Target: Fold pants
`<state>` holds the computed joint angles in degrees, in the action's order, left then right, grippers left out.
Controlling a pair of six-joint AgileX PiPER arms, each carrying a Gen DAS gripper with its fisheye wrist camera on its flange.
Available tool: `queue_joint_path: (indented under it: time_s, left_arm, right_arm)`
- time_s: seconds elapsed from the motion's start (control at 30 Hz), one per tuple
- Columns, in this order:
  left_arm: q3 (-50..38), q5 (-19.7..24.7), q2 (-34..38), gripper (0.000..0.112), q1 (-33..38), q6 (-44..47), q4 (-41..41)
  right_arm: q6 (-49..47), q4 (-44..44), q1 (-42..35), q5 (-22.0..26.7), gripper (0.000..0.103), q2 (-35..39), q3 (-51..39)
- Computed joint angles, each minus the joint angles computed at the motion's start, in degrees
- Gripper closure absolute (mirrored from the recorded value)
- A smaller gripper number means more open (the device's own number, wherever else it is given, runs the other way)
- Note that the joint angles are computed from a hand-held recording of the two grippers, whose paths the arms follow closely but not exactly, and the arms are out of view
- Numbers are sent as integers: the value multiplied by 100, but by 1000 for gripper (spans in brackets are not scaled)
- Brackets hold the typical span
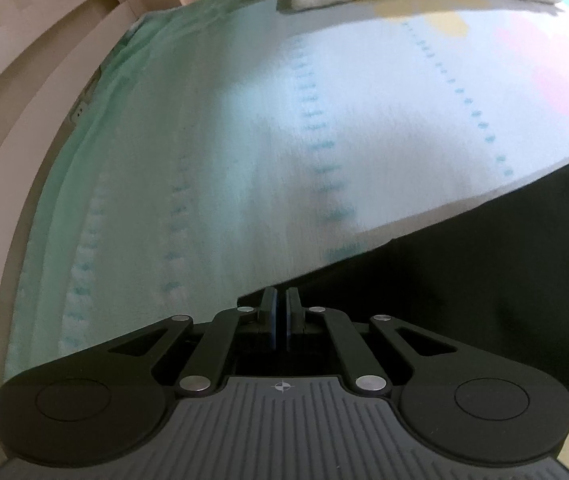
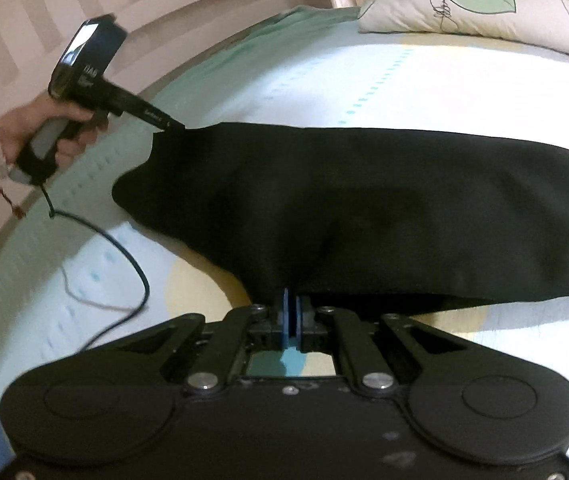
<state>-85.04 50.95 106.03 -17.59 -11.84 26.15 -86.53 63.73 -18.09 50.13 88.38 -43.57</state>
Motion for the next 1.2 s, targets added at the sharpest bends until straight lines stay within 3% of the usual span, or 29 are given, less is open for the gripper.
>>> queue_joint_path:
  time_s: [0.17,0.37,0.5,0.7,0.97,1.07,1.2]
  left_arm:
    - [145,-166,106,98,-25,-561,415]
    - [-178,7,470,91,32,-1220,810]
    - [-637,552,642,91,99,-1799,1155]
    - [-532,793,185,91,173,-2042,1054]
    - [514,385,-874,90,-840,-1638,-744]
    - [575,203,-799,90,-1380,-1423,-1245]
    - [226,138,-281,90,-2031,-1188,-1382]
  right_arm:
    - [-184,96,83,-168,98,-48,168]
    - [-282,292,61,-240,97,-101,372]
    - [-341,330,8,-240,97,-143,470]
    - [-136,164,-25,-184,92,-213,384]
    - [-108,-398,-573,416,85,-825,434]
    - [-576,-105,-1020,586,85,-1139,578]
    - [-873,561,-1129,176,85,-1097,458]
